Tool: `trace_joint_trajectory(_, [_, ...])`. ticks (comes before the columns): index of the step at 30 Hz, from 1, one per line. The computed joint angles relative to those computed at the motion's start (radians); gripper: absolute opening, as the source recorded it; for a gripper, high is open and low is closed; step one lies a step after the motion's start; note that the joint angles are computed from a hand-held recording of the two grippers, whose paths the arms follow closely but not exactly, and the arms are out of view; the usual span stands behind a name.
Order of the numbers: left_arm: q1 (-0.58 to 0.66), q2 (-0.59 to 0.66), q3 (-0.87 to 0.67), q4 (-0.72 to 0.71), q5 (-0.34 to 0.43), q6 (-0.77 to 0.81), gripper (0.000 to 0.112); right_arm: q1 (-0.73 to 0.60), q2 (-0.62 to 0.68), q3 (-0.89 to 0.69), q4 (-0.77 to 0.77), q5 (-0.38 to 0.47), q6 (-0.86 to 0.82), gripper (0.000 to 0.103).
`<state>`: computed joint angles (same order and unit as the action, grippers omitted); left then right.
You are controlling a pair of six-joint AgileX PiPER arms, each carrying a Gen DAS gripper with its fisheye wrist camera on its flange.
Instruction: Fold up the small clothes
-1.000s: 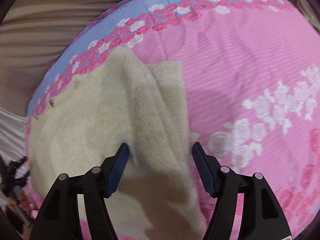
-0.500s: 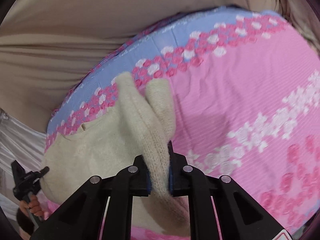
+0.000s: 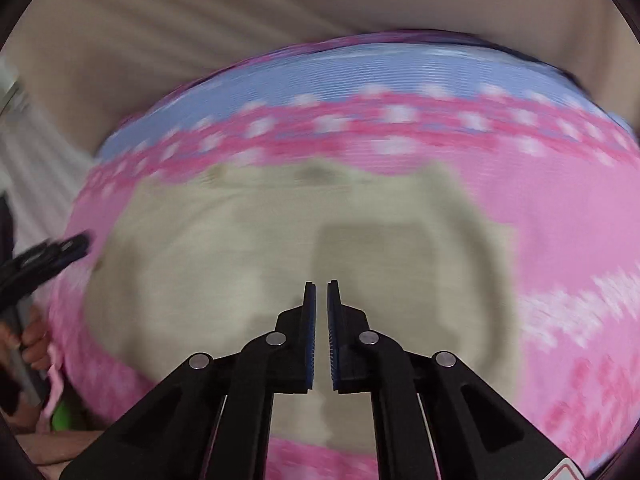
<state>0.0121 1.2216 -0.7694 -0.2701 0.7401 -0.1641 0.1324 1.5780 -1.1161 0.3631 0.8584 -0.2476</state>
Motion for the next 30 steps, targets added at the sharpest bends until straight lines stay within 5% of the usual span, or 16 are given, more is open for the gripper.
trace_joint_trajectory(4, [-0.095, 0.112, -0.004, 0.121, -0.021, -0.112, 0.042, 0.212, 0.239, -0.189, 0.084, 0.024, -0.019, 0.004])
trace_joint_trajectory(8, [-0.108, 0.182, 0.014, 0.129, -0.037, -0.129, 0.042, 0.352, 0.427, -0.396, -0.067, 0.056, 0.056, 0.003])
trace_joint_trajectory(15, [-0.125, 0.201, 0.021, 0.143, -0.047, -0.106, 0.052, 0.31, 0.604, -0.656, -0.12, 0.12, 0.217, 0.0])
trace_joint_trajectory(19, [-0.169, 0.211, 0.007, 0.193, -0.043, -0.16, 0.057, 0.226, 0.397, -0.41, -0.077, -0.002, 0.164, 0.003])
trace_joint_trajectory(26, [-0.206, 0.242, -0.01, 0.243, -0.047, -0.213, 0.061, -0.096, 0.076, 0.073, -0.39, -0.163, 0.41, 0.003])
trace_joint_trajectory(30, [-0.222, 0.257, -0.02, 0.265, -0.046, -0.23, 0.062, -0.31, -0.012, 0.194, -0.246, -0.169, 0.278, 0.0])
